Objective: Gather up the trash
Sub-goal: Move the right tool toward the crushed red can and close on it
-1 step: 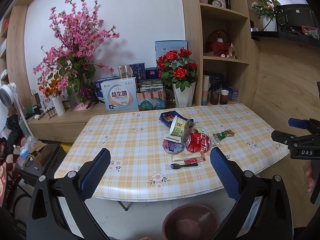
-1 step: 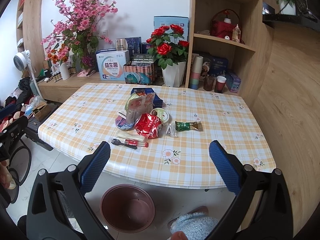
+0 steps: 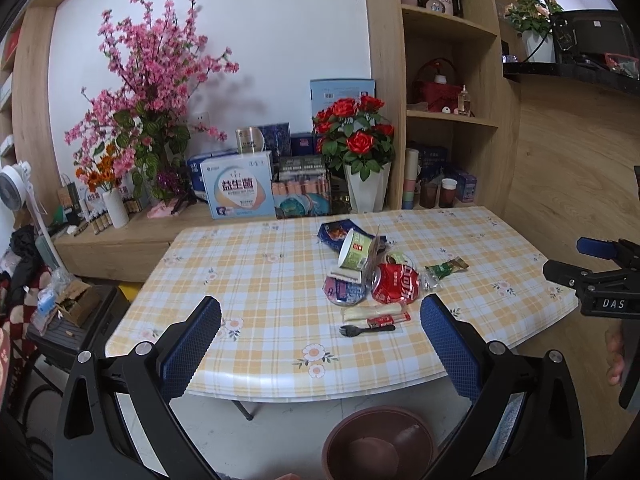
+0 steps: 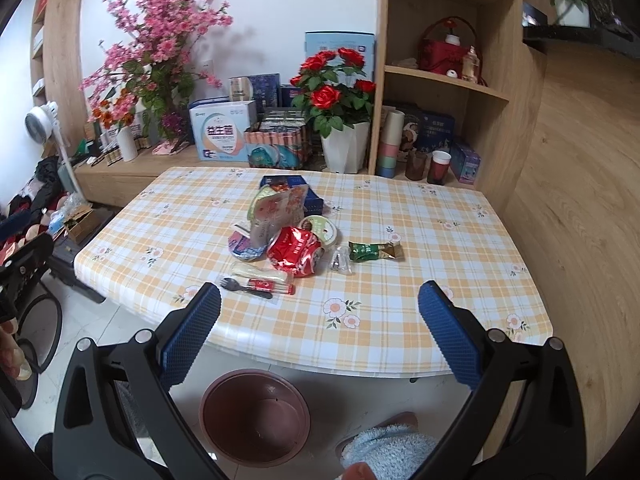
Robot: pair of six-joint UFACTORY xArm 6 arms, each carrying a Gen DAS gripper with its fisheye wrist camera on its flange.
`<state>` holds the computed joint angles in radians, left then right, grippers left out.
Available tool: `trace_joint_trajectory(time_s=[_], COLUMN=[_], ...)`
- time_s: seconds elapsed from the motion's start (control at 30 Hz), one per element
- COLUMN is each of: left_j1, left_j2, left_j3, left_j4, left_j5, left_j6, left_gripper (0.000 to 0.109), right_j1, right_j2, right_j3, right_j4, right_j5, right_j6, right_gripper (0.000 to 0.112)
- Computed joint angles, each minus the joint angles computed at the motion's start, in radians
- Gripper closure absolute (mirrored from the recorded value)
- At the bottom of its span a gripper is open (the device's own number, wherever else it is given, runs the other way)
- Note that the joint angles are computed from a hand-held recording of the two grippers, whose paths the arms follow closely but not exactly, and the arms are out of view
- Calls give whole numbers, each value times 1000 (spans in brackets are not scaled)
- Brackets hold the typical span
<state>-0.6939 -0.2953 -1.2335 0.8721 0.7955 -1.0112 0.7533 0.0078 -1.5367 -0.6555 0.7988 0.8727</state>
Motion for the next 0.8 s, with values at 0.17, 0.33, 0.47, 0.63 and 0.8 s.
trace_joint_trajectory(time_s=[0.17,0.33,0.47,0.63,0.8], left_j1=[66,111,143,184,212], left_j2=[20,67,111,159,204], left_j3=[58,75,67,53,31], left_j4=[-72,-98,-89,-157,-184], left_j5=[-76,-132,-139,-162,-212], left_j6=[31,62,40,73,94], left_gripper=[11,11,11,11,11], right_j1=[-41,-69,-83,-91,-131], right_j2=[21,81,138,202,256], right_j3=[61,60,20,-41,-73], right_j4=[6,54,109,74,142], right_j5=[-82,-125,-108,-43,-80], right_j6=[57,26,-30,-12,-24], right_gripper=[15,15,15,15,15])
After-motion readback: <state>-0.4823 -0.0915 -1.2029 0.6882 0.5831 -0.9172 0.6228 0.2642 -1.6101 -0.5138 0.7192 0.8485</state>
